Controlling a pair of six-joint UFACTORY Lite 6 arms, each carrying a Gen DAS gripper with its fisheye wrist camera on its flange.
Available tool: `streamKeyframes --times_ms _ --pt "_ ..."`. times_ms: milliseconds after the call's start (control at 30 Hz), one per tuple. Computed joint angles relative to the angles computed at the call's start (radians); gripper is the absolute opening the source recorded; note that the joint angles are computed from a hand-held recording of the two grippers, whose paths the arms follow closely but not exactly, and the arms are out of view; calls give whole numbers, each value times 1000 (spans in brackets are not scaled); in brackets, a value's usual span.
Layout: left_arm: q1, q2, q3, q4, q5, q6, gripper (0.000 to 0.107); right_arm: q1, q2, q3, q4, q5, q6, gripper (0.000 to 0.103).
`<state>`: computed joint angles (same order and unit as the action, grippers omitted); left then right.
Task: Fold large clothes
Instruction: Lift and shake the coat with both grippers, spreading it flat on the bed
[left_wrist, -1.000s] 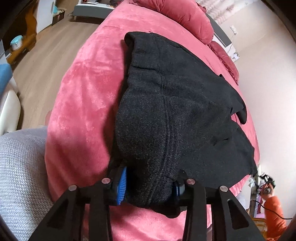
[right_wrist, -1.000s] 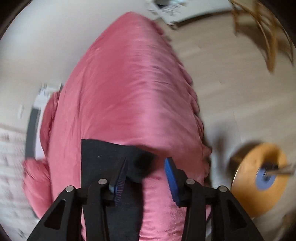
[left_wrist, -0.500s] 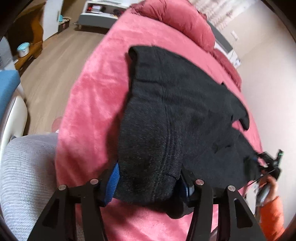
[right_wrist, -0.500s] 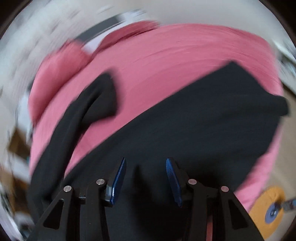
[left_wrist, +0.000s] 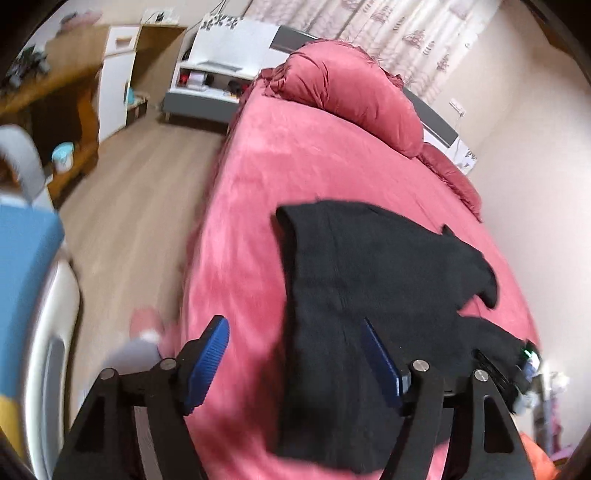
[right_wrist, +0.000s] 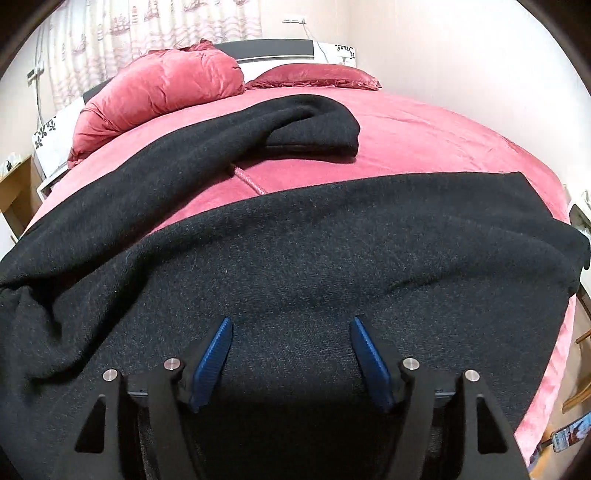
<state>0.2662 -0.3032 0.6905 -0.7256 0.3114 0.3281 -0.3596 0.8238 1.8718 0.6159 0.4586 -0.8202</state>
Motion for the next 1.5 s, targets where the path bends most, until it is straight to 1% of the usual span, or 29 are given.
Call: streamKeyframes --times_ms 33,100,133,167,200,267,333,367,400,433,467,533,600,667,733,800,833,900,967,1033,1133,1167,1200,1233,1267,1333,1433,1467,1500 --pt "-4 105 69 -99 -39 92 74 7 -11 -17 -16 -15 9 69" --pt "-1 314 240 -174 -29 149 74 24 -24 -42 -53 -51 36 70" --pt "5 419 344 -149 14 115 74 26 -25 -46 -57 -58 39 70" --pt "-4 523 449 -119 14 43 74 25 -60 -87 -43 -61 26 70" --pt "-9 625 554 -49 22 4 74 21 -58 -85 -22 -55 10 70" --pt "-23 806 763 119 50 -181 73 10 -45 -66 3 -36 -10 70" --pt "-32 936 934 224 101 -291 73 4 -39 -61 15 -32 -24 70" --pt "-39 1003 1024 279 135 -330 62 5 -39 -62 10 -36 -22 70" --pt "-50 1057 1105 354 176 -387 48 7 -35 -57 -1 -37 -13 70" --pt "-71 1100 1166 459 202 -451 40 8 -39 -61 -7 -40 -10 71" --pt "-95 1113 1186 563 196 -514 33 10 -24 -41 -20 -37 4 71" --pt "-140 1086 1168 773 145 -615 27 9 -11 -22 -24 -29 10 71" --pt "-153 1018 1111 927 64 -746 25 11 -33 -52 -16 -36 2 71" --pt "-135 959 1067 996 2 -833 25 13 -30 -48 -25 -40 9 71" --pt "-116 979 1095 1030 16 -855 25 16 -39 -59 -31 -47 14 71" --pt "-118 1068 1168 1122 90 -918 26 18 -40 -62 -36 -51 17 72" --pt "-121 1128 1210 1149 123 -923 28 18 -40 -62 -39 -53 19 72" --pt "-132 1181 1229 1211 132 -969 36 18 -42 -63 -39 -51 20 72" --pt "-138 1148 1164 1310 100 -1106 52 13 -38 -55 -25 -40 9 72" --pt "-140 1105 1132 1369 134 -1194 64 6 -32 -46 -7 -27 -5 72" --pt "-156 964 1004 1618 198 -1499 64 8 -25 -38 -16 -27 2 73" --pt "-163 892 939 1682 194 -1604 64 9 -26 -39 -23 -31 6 73" --pt "-169 824 870 1737 148 -1709 65 10 -25 -38 -26 -32 9 73" --pt "-181 752 798 1774 74 -1792 70 11 -25 -38 -28 -33 10 73" --pt "-197 718 761 1800 41 -1833 79 11 -25 -38 -28 -32 10 73" --pt "-257 726 771 1756 10 -1790 90 12 -26 -38 -35 -33 17 73" --pt "-354 829 838 1673 -7 -1660 91 19 -25 -12 -113 -5 92 73" --pt "-385 897 886 1648 21 -1609 91 18 -3 48 -166 59 143 73" --pt "-407 951 931 1628 52 -1577 91 13 40 150 -200 156 173 73"
